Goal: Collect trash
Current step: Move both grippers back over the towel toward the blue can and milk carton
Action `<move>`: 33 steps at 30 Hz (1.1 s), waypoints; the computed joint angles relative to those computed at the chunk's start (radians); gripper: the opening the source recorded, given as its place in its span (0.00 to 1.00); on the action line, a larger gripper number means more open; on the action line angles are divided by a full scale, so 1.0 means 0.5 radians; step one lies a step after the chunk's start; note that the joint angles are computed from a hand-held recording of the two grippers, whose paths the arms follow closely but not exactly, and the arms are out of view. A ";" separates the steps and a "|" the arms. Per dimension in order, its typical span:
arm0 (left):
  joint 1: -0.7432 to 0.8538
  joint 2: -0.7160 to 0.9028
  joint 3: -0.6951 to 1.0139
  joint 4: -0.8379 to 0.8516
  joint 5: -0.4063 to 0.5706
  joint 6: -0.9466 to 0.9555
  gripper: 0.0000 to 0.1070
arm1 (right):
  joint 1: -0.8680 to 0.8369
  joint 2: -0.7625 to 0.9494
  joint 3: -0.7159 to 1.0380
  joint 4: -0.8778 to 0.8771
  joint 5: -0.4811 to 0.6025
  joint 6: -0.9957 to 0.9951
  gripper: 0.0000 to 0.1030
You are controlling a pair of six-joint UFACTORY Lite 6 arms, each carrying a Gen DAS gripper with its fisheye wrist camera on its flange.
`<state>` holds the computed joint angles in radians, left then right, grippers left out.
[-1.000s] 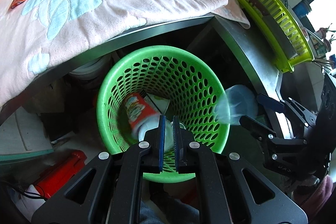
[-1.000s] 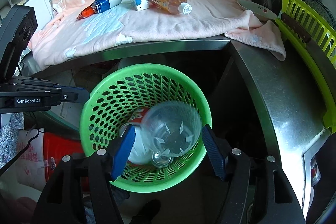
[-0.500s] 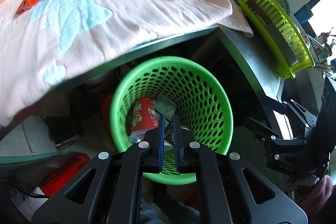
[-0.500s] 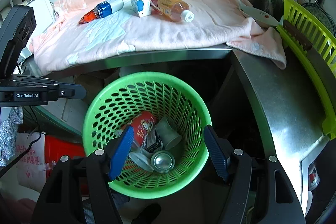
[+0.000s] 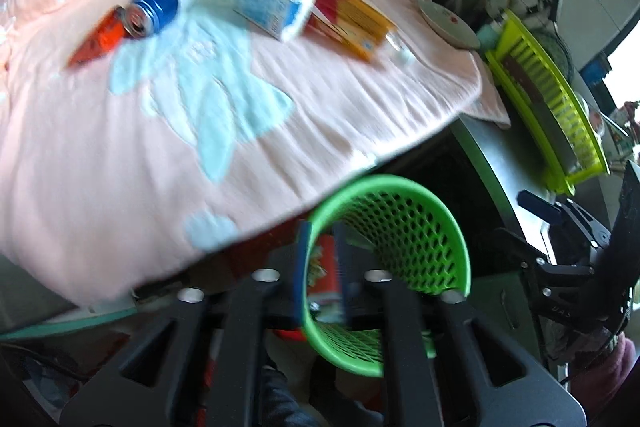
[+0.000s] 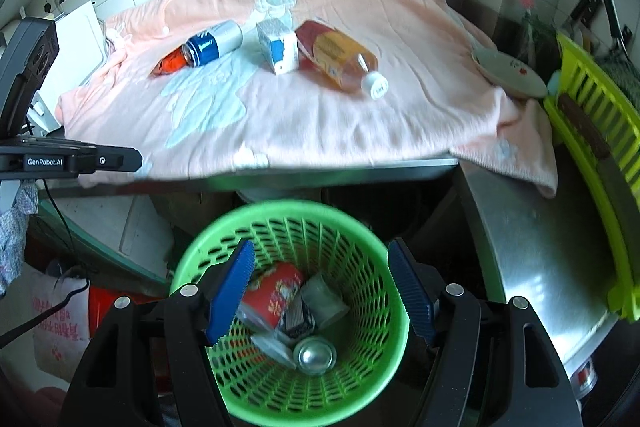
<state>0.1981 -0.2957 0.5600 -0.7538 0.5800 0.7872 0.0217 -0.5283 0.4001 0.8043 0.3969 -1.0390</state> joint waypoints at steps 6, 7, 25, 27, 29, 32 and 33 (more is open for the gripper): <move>0.242 0.296 0.366 0.031 0.060 0.151 0.38 | 0.322 0.358 0.347 -0.316 -0.213 0.517 0.66; 0.285 0.373 0.458 0.032 0.096 0.167 0.38 | 0.368 0.400 0.394 -0.413 -0.237 0.645 0.66; 0.437 1.361 1.666 0.268 0.009 -0.169 0.43 | 0.563 1.445 1.642 -0.732 -0.124 0.887 0.66; 0.443 1.501 1.835 0.321 0.008 -0.246 0.43 | 0.571 1.560 1.773 -0.718 -0.099 0.848 0.66; 0.437 1.651 2.021 0.352 0.020 -0.276 0.43 | 0.574 1.694 1.932 -0.662 -0.044 0.801 0.66; 0.408 1.904 2.333 0.424 0.062 -0.370 0.43 | 0.599 1.841 2.103 -0.722 -0.019 0.844 0.66; 0.390 1.984 2.433 0.476 0.075 -0.425 0.43 | 0.602 1.888 2.162 -0.721 0.000 0.843 0.66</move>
